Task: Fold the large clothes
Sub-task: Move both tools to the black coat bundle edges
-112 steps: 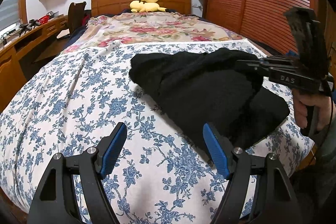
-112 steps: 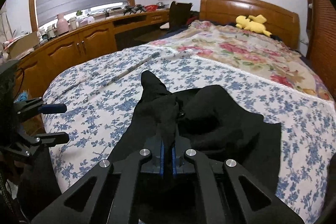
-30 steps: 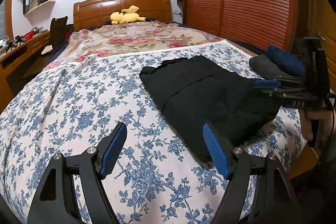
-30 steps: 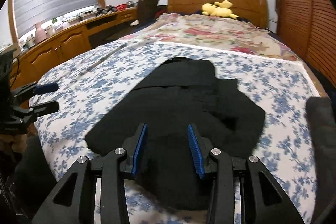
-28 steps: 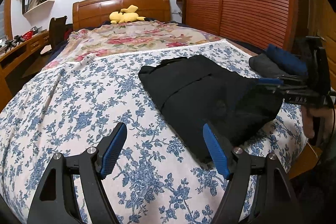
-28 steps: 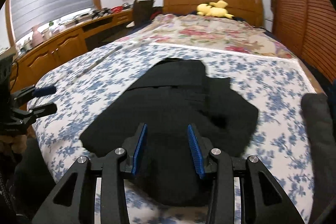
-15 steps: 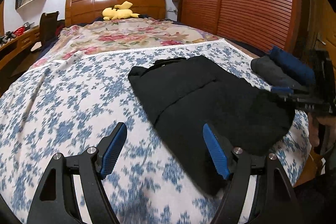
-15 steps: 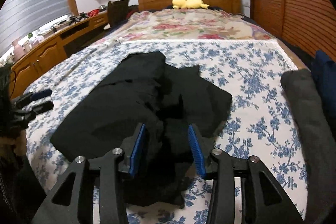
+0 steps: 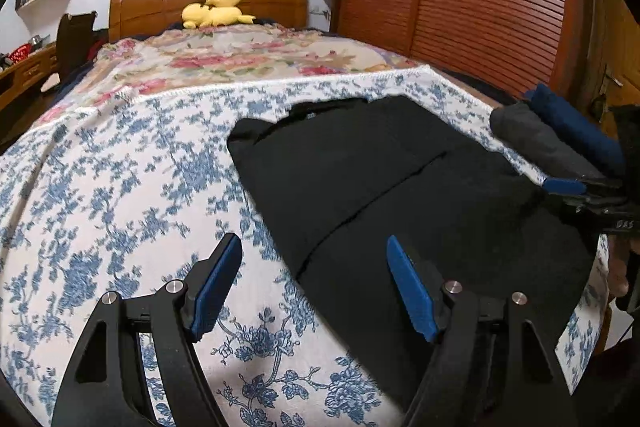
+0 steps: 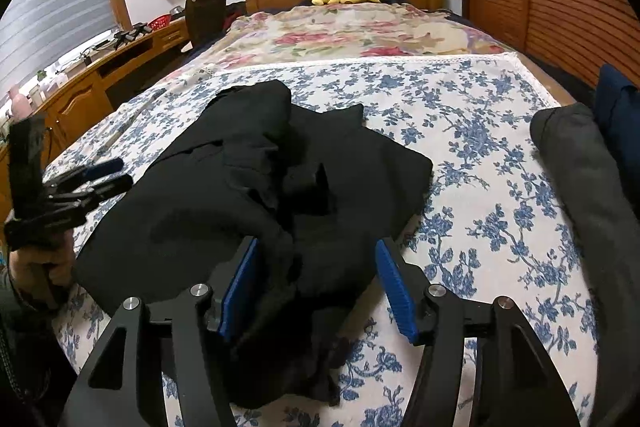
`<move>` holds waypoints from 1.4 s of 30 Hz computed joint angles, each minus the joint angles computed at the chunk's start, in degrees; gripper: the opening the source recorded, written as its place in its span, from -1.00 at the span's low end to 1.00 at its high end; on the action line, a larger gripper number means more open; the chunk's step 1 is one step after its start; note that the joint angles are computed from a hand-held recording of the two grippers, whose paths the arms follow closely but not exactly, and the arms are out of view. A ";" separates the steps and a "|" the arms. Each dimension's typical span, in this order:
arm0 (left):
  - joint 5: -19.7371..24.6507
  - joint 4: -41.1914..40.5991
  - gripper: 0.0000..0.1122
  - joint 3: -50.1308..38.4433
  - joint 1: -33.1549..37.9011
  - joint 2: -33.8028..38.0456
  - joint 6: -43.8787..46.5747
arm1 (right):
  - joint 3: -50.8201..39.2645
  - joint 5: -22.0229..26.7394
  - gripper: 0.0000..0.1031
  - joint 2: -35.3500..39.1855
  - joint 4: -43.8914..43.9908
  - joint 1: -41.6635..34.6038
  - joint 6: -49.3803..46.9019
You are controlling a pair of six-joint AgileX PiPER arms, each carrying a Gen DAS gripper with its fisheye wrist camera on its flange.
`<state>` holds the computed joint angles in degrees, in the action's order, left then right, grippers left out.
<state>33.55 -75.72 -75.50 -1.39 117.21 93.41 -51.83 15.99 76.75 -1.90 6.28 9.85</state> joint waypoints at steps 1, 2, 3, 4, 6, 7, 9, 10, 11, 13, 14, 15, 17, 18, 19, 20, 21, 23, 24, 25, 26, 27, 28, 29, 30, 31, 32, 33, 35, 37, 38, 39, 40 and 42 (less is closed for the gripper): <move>0.70 0.55 0.35 -0.49 0.27 0.31 -0.74 | 0.70 0.04 0.20 -0.80 -2.18 0.48 2.29; 1.37 0.71 0.35 -0.68 0.64 0.43 -1.02 | 1.59 0.35 0.20 -1.95 -6.57 1.46 6.87; 1.97 0.59 0.35 -0.68 1.05 0.45 -0.94 | 2.64 0.07 0.20 -2.89 -10.26 2.12 10.70; 2.22 0.48 0.35 -0.67 1.28 0.49 -0.81 | 3.63 -0.13 0.20 -3.85 -12.47 2.52 13.13; 2.44 0.18 0.35 -0.45 1.64 0.64 -0.49 | 6.50 0.24 0.20 -6.65 -19.38 4.36 21.64; 2.49 -0.09 0.35 -0.31 1.74 0.71 -0.25 | 8.18 0.58 0.20 -8.11 -22.75 5.40 25.91; 2.45 -0.77 0.35 -0.06 1.82 0.72 0.50 | 11.11 0.76 0.20 -10.22 -26.72 6.79 31.78; 2.19 -1.41 0.35 0.35 1.75 0.52 1.20 | 11.90 0.97 0.20 -10.84 -27.40 7.31 33.19; 2.03 -1.86 0.35 0.61 1.74 0.40 1.73 | 12.85 0.93 0.20 -11.19 -28.88 7.85 35.48; 1.50 -2.96 0.35 1.28 1.60 0.12 3.05 | 13.08 1.16 0.20 -10.50 -28.12 8.07 35.54; 1.30 -3.25 0.35 1.45 1.58 0.04 3.39 | 12.92 0.94 0.20 -9.67 -26.87 7.73 34.27; 1.15 -3.59 0.35 1.70 1.60 -0.08 3.80 | 12.99 0.05 0.20 -8.98 -24.86 7.04 32.42; 0.90 -4.17 0.35 1.85 1.65 -0.13 4.51 | 12.07 -0.73 0.20 -7.32 -18.95 5.94 27.12; 0.76 -4.33 0.35 1.96 1.61 -0.17 4.69 | 11.71 -0.99 0.20 -6.76 -16.63 5.54 24.75; 0.59 -4.35 0.35 1.99 1.55 -0.21 4.70 | 11.40 -1.40 0.20 -6.14 -13.57 4.95 21.65; 0.43 -4.34 0.35 2.11 1.47 -0.33 4.71 | 11.13 -1.80 0.20 -5.56 -11.06 4.52 19.38; 0.31 -4.20 0.35 2.15 1.40 -0.40 4.57 | 11.08 -2.47 0.20 -4.97 -7.58 4.01 16.39; 0.37 -3.19 0.35 1.81 1.36 -0.41 3.44 | 10.68 -2.81 0.20 -3.75 -6.26 4.33 15.67; 0.60 -1.57 0.35 1.01 1.28 -0.22 1.65 | 10.61 -2.90 0.20 -3.45 -8.43 4.81 17.75; 0.86 0.28 0.35 0.08 1.15 -0.03 -0.41 | 10.43 -2.98 0.20 -3.09 -9.98 5.06 19.12; 1.13 1.86 0.35 -0.88 0.98 0.23 -2.29 | 10.37 -3.02 0.20 -2.99 -10.07 5.08 19.10; 1.50 3.67 0.35 -2.15 0.76 0.62 -4.47 | 10.20 -2.48 0.20 -3.31 -10.31 5.40 19.50; 1.80 5.98 0.35 -3.79 0.35 1.10 -7.23 | 10.10 -2.44 0.20 -3.20 -10.22 5.43 19.33; 2.02 7.80 0.35 -5.12 0.02 1.54 -9.17 | 10.00 -2.33 0.20 -3.12 -10.27 5.43 19.07; 1.90 9.87 0.35 -6.70 -0.57 2.02 -11.16 | 10.02 -2.24 0.20 -3.18 -10.72 5.56 19.36; 1.19 11.74 0.35 -8.40 -1.43 2.56 -12.71 | 10.06 -2.26 0.20 -3.16 -10.87 5.58 19.31; 0.67 12.94 0.35 -9.66 -2.02 3.02 -13.84 | 10.01 -2.25 0.20 -3.06 -10.76 5.56 19.01; 0.47 14.80 0.35 -11.60 -2.59 3.79 -15.96 | 10.01 -2.18 0.20 -3.08 -10.81 5.59 18.92; 1.43 19.16 0.35 -16.94 -3.51 6.19 -21.88 | 9.90 -2.15 0.20 -2.88 -11.23 5.65 18.88; 2.37 23.25 0.34 -22.87 -4.36 9.14 -27.66 | 9.66 -1.96 0.20 -2.65 -11.88 5.76 18.97; 2.56 25.40 0.32 -25.43 -4.77 10.43 -30.38 | 9.54 -1.77 0.19 -2.61 -12.35 5.89 19.28; 2.86 28.40 0.32 -28.97 -5.28 12.26 -34.05 | 9.42 -1.44 0.20 -2.66 -13.53 6.26 20.42; 3.03 29.96 0.32 -31.09 -5.57 13.42 -36.05 | 9.40 -1.43 0.20 -2.57 -14.15 6.33 20.75; 4.72 35.57 0.30 -39.36 -6.26 17.79 -43.24 | 9.20 -1.37 0.20 -2.37 -13.49 6.20 19.75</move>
